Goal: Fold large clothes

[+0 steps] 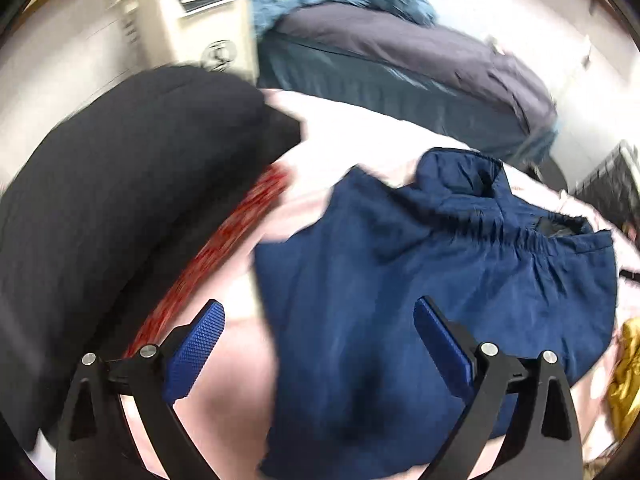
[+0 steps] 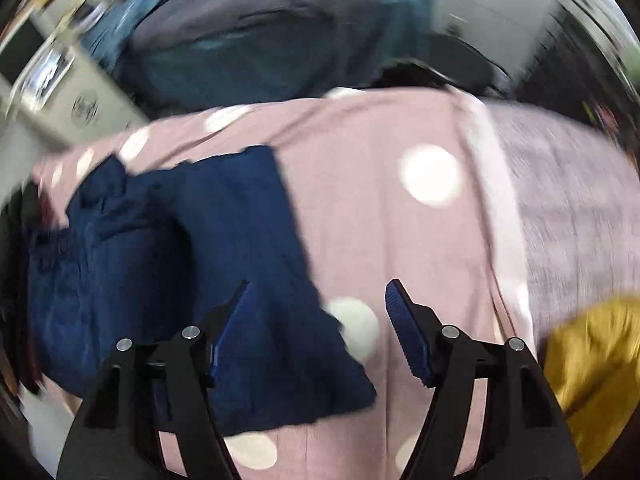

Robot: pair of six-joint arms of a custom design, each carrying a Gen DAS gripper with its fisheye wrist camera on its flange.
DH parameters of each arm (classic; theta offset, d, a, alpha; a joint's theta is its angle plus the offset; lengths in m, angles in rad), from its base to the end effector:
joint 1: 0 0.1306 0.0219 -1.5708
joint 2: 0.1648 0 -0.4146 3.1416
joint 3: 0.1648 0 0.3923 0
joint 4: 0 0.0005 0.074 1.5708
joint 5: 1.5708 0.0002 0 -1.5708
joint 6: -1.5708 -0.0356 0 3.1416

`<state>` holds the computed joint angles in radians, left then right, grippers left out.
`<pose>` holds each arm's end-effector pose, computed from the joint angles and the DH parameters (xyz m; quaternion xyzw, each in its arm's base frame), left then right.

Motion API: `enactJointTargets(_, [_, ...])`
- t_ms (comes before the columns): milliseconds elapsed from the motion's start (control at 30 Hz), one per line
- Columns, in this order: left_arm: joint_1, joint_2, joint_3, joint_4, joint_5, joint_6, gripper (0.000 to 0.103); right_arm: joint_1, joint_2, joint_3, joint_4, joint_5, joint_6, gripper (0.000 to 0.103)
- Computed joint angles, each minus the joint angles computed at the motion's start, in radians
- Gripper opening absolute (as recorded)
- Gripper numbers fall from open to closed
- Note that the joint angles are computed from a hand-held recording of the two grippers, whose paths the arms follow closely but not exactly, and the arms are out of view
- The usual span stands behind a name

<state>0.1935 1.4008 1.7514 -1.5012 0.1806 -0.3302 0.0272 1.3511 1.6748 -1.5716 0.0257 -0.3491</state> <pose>0.4257 0.0764 0.5803 0.0853 0.9705 -0.0314 0.2235 0.4055 0.0096 0.5654 0.1602 0.9738 0.0176 0.1603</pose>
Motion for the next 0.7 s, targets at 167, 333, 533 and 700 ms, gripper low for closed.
enactJointTargets(167, [-0.127, 0.152, 0.068, -0.029, -0.057, 0.032, 0.094, 0.085, 0.167, 0.118, 0.021, -0.011, 0.105, 0.055])
enactJointTargets(333, [-0.128, 0.173, 0.055, -0.004, -0.117, 0.016, 0.037, 0.078, 0.216, 0.169, 0.0, 0.086, 0.111, 0.002])
enactJointTargets(533, [-0.072, 0.252, 0.095, -0.006, -0.133, 0.075, 0.03, -0.096, 0.251, 0.194, -0.013, 0.22, -0.1, 0.0])
enactJointTargets(700, [-0.125, 0.261, 0.06, 0.043, -0.254, 0.105, 0.065, -0.149, 0.204, 0.107, 0.069, -0.112, -0.219, 0.002])
